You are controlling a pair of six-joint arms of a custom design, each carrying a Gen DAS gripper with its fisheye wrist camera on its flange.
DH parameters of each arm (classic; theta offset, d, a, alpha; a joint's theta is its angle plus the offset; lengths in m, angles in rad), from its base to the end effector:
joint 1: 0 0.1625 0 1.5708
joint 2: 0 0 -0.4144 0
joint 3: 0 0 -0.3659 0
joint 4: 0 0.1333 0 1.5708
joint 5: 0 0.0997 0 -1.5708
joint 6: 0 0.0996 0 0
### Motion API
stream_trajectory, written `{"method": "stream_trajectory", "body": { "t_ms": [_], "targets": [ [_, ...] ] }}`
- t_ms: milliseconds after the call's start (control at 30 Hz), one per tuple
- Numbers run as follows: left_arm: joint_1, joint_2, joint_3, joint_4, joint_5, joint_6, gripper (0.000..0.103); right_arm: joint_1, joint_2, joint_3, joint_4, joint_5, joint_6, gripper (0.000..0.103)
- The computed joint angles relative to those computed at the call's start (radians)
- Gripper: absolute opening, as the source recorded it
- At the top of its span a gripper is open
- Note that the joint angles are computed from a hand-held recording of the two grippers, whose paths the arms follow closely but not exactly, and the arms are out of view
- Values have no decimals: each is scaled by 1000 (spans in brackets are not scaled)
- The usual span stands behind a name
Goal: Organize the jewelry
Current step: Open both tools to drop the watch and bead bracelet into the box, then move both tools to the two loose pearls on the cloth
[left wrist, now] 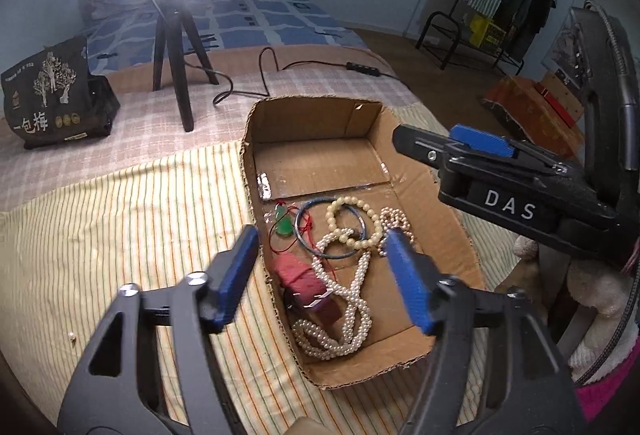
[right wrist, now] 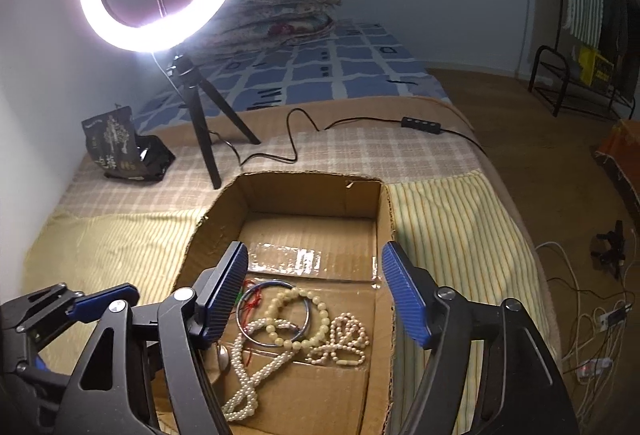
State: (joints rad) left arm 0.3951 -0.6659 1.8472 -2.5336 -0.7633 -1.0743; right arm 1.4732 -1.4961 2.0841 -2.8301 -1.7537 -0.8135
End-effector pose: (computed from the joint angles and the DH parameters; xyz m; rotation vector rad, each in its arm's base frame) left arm -0.4260 -0.4001 -0.0088 0.2415 2.4685 -0.8378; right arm 0.0684 -0.4833 0.3581 0.8324 -2.4625 0.7091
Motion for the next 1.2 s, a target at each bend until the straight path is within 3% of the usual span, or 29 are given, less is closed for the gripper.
{"method": "stream_trajectory", "body": {
  "t_ms": [633,767,1200],
  "targets": [
    [-31,-39,11,90,26,-47,72,37,-22,17,-24,-38,17,72],
    [-43,-56,11,151,36,-82,72,52,-28,24,-38,-56,20,80],
    [-87,-134,60,288,54,-170,73,103,-61,64,-76,-96,9,80]
  ]
}}
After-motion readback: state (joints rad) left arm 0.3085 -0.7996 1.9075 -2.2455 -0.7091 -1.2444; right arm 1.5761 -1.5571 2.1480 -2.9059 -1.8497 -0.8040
